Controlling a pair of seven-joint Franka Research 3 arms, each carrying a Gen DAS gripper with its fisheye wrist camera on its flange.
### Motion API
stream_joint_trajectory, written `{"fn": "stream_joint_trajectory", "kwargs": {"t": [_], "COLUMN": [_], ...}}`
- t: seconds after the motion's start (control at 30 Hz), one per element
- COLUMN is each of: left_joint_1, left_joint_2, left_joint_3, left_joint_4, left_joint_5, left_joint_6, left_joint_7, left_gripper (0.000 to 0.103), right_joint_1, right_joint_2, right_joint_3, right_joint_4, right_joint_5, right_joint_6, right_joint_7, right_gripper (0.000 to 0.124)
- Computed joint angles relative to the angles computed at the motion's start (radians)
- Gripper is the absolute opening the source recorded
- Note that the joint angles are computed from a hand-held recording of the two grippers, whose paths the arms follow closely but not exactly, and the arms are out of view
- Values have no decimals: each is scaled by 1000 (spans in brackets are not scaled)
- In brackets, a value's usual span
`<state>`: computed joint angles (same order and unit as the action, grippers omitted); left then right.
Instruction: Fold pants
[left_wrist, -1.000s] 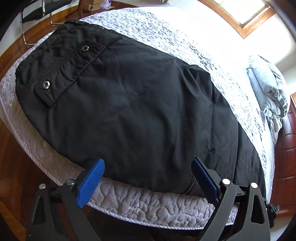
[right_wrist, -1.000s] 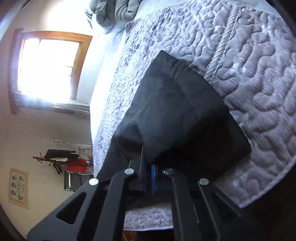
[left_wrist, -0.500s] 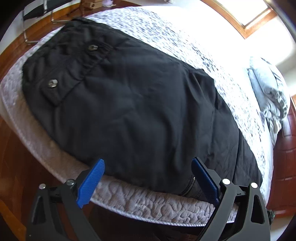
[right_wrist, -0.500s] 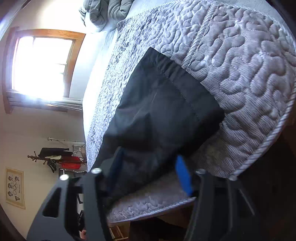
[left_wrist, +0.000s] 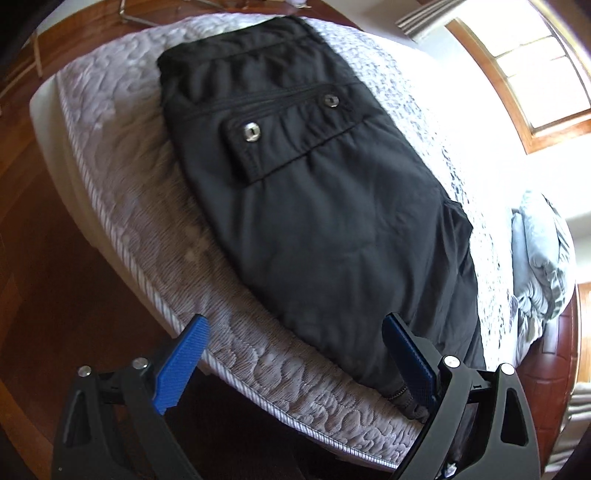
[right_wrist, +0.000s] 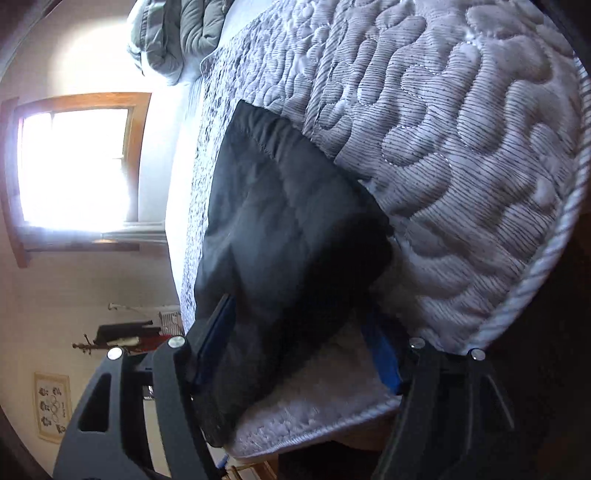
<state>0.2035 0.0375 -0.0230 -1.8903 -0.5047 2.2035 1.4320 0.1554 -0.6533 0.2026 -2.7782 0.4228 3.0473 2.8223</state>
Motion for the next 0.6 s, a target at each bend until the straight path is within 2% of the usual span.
{"fn": "stream_joint_trajectory", "kwargs": {"t": [0.07, 0.13, 0.17, 0.2, 0.27, 0.33, 0.47, 0.6], "left_joint_1": [3, 5, 8, 9, 15, 19, 36, 66], "left_joint_2": [4, 9, 11, 10, 9, 4, -8, -7], "left_joint_3": [2, 2, 4, 4, 6, 8, 21, 40], "left_joint_4": [-2, -4, -8, -13, -23, -34, -58, -82], "left_joint_5": [-11, -17, -22, -29, -49, -59, -144, -313], "left_joint_6": [-7, -8, -7, -6, -1, 10, 32, 38], "left_joint_7": [-6, -21, -36, -46, -64, -73, -40, 35], "left_gripper": [96, 96, 95, 95, 95, 95, 95, 95], "right_joint_1": [28, 51, 93, 125, 137, 116, 18, -14], "right_joint_2": [31, 49, 64, 70, 70, 68, 44, 57], "right_joint_3": [-24, -53, -92, -122, -140, -128, -53, -38], "right_joint_4": [-2, 2, 3, -1, 14, 40, 95, 149], "right_joint_5": [23, 42, 56, 68, 75, 65, 12, -16], "right_joint_6": [62, 92, 135, 164, 165, 145, 58, 4], "right_joint_7": [-5, -20, -46, -69, -106, -147, -201, -224], "right_gripper": [68, 53, 37, 27, 17, 14, 13, 13]}}
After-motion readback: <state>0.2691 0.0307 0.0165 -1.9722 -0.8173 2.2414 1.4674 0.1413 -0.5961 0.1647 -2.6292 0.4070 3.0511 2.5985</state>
